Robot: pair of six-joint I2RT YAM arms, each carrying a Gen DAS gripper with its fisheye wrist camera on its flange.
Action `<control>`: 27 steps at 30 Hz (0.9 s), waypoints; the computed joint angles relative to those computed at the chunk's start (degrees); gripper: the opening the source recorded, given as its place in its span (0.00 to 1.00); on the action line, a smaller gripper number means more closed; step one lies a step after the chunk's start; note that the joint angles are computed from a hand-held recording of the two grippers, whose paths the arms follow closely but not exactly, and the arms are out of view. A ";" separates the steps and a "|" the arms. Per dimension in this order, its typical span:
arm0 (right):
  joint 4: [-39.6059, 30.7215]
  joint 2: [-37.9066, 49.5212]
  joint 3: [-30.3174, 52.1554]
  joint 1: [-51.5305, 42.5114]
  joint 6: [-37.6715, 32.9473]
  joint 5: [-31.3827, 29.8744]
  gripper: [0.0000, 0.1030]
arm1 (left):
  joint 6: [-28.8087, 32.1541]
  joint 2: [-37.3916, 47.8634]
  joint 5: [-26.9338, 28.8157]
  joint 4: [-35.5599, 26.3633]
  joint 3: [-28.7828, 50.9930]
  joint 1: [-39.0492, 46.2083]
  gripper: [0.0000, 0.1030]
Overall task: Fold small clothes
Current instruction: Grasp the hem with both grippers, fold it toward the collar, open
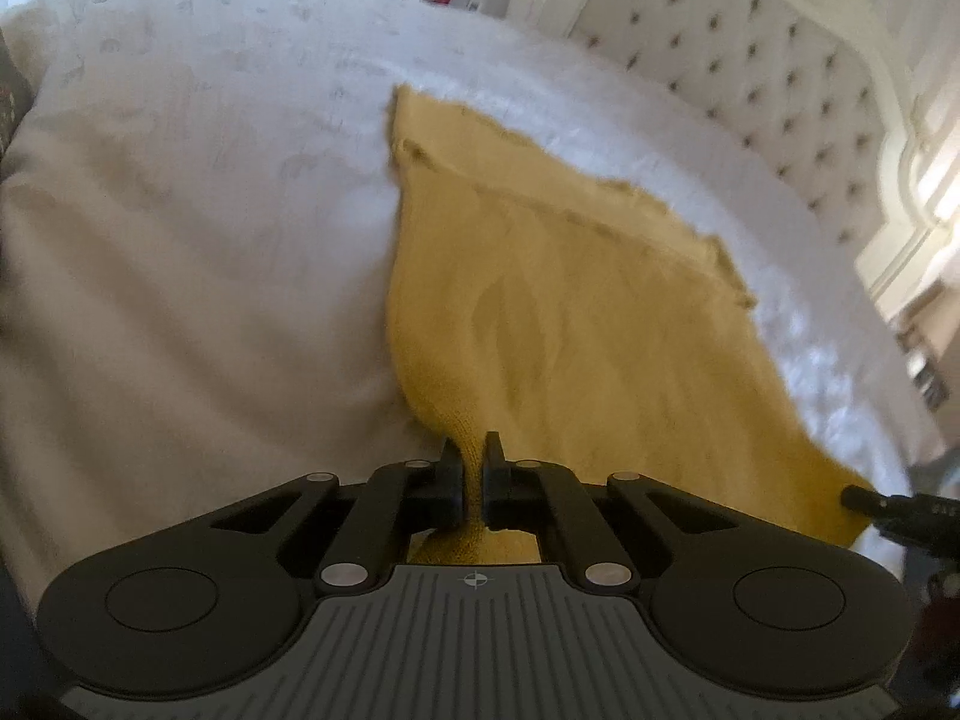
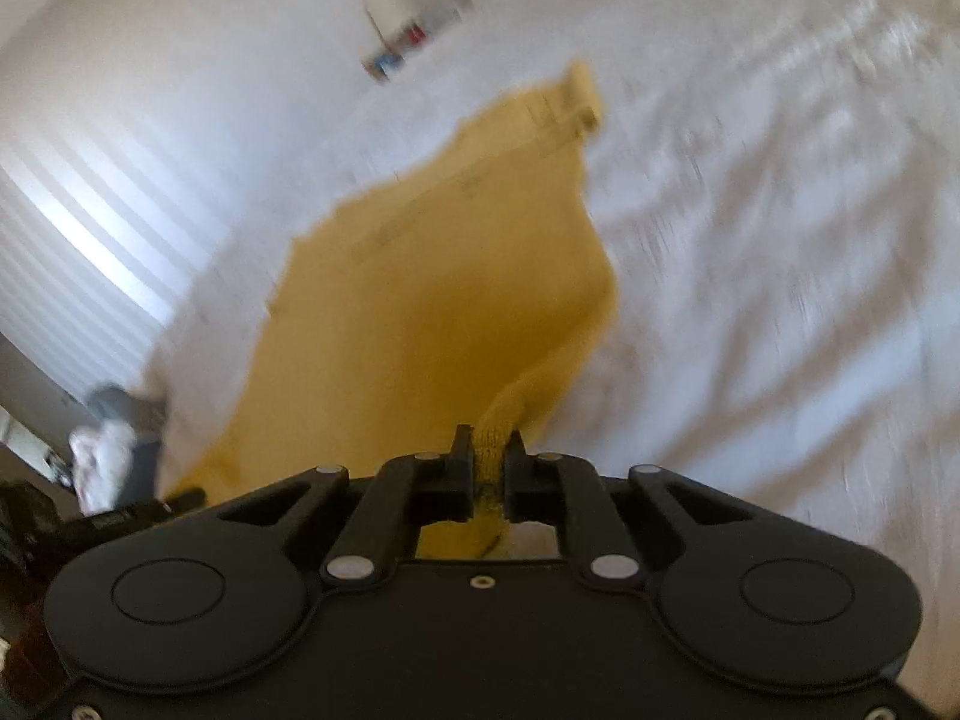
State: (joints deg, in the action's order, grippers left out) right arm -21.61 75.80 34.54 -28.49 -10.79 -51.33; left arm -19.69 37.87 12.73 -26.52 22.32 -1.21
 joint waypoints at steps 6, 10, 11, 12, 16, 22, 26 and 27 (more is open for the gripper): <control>11.52 0.25 2.06 1.40 12.59 -3.16 0.16 | -0.64 4.37 1.65 5.66 4.68 1.38 0.05; 20.47 3.52 3.92 3.89 21.02 -2.36 0.16 | -0.88 10.10 2.68 11.12 8.24 2.24 0.05; 22.69 5.01 4.93 4.68 22.71 -1.71 0.16 | -1.03 12.13 3.06 12.77 9.28 2.43 0.05; 24.46 6.41 5.80 5.14 23.92 -1.32 0.16 | -1.10 13.97 3.20 14.24 10.24 2.60 0.05; 31.45 13.05 11.04 8.09 29.76 2.12 0.16 | 0.20 21.44 2.73 20.35 14.06 2.64 0.05; 36.10 24.71 23.25 13.18 34.08 9.37 0.16 | -0.70 35.48 2.13 27.83 21.83 2.98 0.05; 34.45 32.49 33.16 16.17 33.39 13.36 0.16 | -1.78 44.41 2.12 30.24 27.80 3.73 0.05; 33.56 35.03 36.41 17.09 33.32 14.54 0.16 | -1.74 46.74 1.94 30.43 29.53 3.83 0.05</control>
State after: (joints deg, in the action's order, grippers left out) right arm 11.96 110.83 70.94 -11.40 22.53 -36.78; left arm -21.43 84.61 14.67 3.91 51.85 2.62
